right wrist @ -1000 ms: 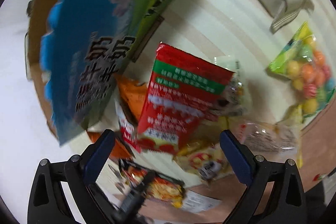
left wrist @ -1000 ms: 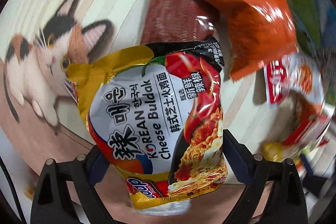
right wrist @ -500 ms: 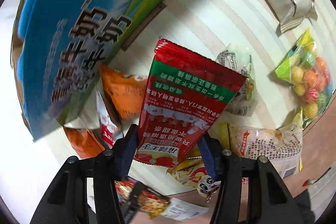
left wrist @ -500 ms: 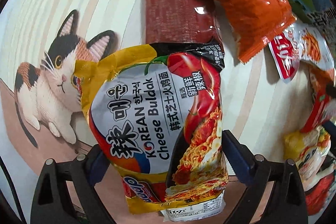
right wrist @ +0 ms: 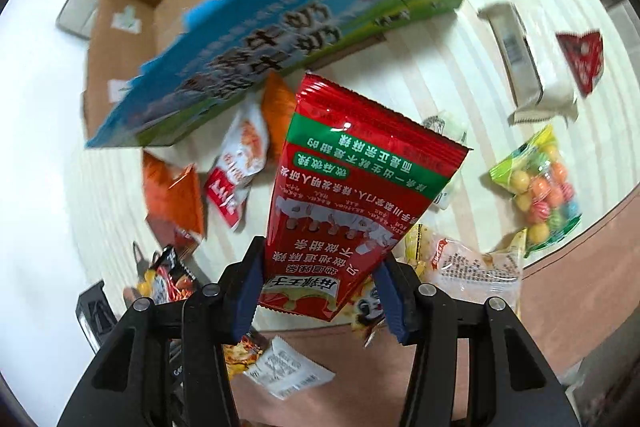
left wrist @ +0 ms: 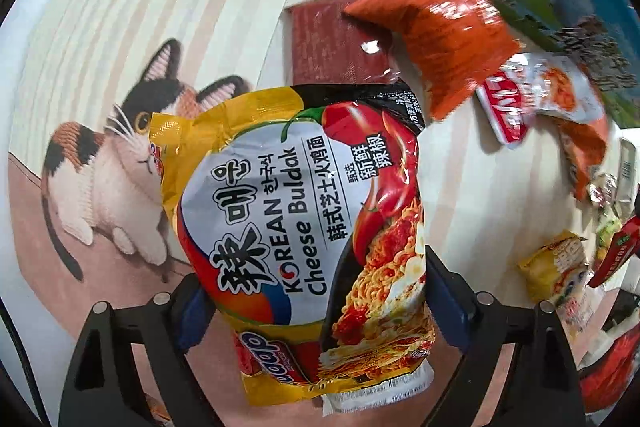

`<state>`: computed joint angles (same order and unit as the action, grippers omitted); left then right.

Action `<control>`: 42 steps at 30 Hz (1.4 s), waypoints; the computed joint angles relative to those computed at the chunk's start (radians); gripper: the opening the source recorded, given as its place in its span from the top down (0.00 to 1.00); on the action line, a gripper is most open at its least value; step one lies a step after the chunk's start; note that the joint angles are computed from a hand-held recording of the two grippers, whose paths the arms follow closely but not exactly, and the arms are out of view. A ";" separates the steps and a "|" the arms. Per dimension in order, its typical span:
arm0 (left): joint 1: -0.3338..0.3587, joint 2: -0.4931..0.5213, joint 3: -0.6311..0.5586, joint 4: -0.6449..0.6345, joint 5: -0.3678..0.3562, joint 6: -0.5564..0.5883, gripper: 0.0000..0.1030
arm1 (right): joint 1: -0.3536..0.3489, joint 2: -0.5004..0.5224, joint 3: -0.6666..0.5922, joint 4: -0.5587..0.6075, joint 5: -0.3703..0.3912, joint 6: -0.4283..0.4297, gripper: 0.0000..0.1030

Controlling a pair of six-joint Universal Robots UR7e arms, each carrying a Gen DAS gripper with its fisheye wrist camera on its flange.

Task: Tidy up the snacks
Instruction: 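Grasp the yellow Buldak noodle pack with left tool while right tool grasps red sauce packet, then carry both packs into the cardboard box and open both tools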

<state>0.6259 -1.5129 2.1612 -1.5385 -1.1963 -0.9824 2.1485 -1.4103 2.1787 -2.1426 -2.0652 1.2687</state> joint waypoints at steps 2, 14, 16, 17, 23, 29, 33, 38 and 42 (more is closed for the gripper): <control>-0.041 -0.028 -0.015 0.039 -0.012 -0.015 0.12 | 0.030 -0.001 -0.032 0.048 -0.002 -0.013 0.47; -0.239 0.055 -0.311 0.051 -0.095 0.026 0.12 | 0.034 -0.014 -0.336 0.373 -0.013 -0.347 0.47; -0.219 0.135 -0.388 0.027 -0.090 0.078 0.12 | 0.011 -0.012 -0.390 0.398 -0.022 -0.412 0.47; -0.202 0.172 -0.412 0.008 -0.085 0.108 0.12 | -0.004 -0.006 -0.425 0.419 -0.036 -0.450 0.47; -0.098 0.380 -0.554 -0.061 -0.107 0.245 0.12 | -0.136 0.066 -0.568 0.472 -0.085 -0.660 0.47; -0.028 0.533 -0.679 -0.018 -0.120 0.382 0.12 | -0.262 0.116 -0.618 0.497 -0.090 -0.816 0.47; -0.009 0.568 -0.696 0.002 -0.145 0.398 0.12 | -0.319 0.175 -0.652 0.500 -0.093 -0.875 0.47; 0.016 0.660 -0.807 0.065 -0.146 0.384 0.12 | -0.350 0.221 -0.682 0.520 -0.105 -0.902 0.39; 0.027 0.692 -0.822 0.066 -0.140 0.348 0.11 | -0.336 0.226 -0.695 0.539 -0.079 -0.870 0.08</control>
<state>0.6526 -0.8207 1.3389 -1.4724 -1.3361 -0.6345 1.8125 -1.1839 1.4833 -1.6031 -2.1446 0.3984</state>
